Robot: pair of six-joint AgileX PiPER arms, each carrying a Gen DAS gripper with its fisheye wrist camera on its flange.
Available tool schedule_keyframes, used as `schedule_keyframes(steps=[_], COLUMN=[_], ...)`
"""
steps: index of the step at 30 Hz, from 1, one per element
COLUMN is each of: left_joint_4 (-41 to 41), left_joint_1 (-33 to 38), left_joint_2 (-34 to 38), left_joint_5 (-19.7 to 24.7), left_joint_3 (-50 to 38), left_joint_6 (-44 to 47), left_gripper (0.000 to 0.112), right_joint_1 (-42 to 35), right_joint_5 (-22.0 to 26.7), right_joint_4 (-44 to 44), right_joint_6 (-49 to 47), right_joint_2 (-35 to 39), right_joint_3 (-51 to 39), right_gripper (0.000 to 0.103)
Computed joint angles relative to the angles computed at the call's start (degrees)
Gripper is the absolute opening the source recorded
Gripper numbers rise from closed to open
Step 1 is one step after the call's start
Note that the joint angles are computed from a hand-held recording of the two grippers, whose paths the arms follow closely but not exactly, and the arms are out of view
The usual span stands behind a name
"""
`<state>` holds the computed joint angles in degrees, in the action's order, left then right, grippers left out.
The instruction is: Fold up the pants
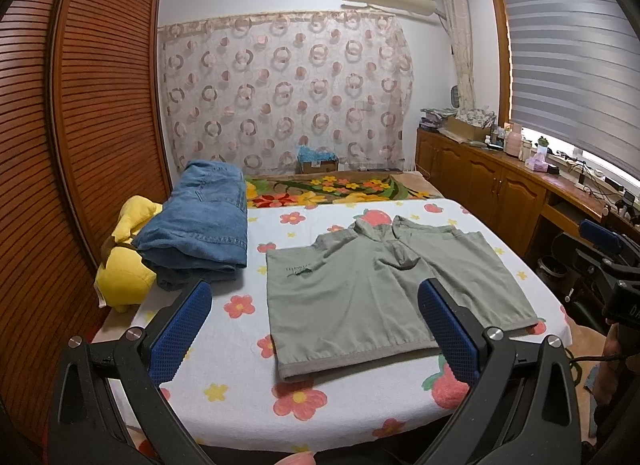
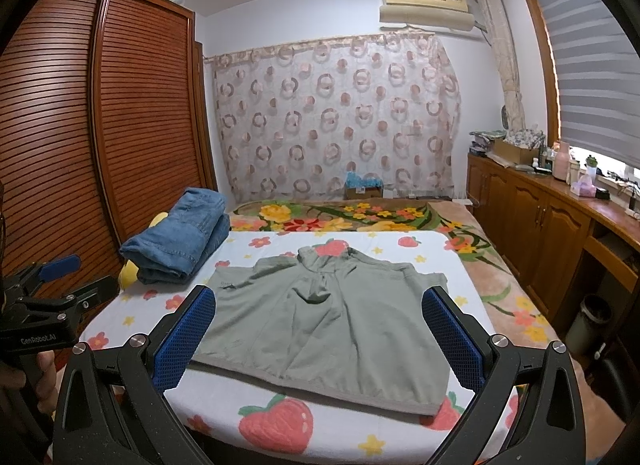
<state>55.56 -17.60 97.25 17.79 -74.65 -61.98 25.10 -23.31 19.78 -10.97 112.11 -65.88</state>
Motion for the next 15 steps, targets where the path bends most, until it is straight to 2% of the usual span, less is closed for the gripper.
schedule_keyframes(steps=[15], left_joint_4=[-16.69], left_joint_1=[2.21], left_joint_2=[5.27], left_joint_5=[-2.56], left_joint_3=[-1.34], left_joint_6=[15.08], left_gripper=[0.103], right_joint_1=[-1.25], right_joint_5=[5.63], right_joint_4=[4.21], right_joint_6=[-5.11], right_joint_2=[0.99], right_joint_3=[-3.35], right_gripper=[0.103])
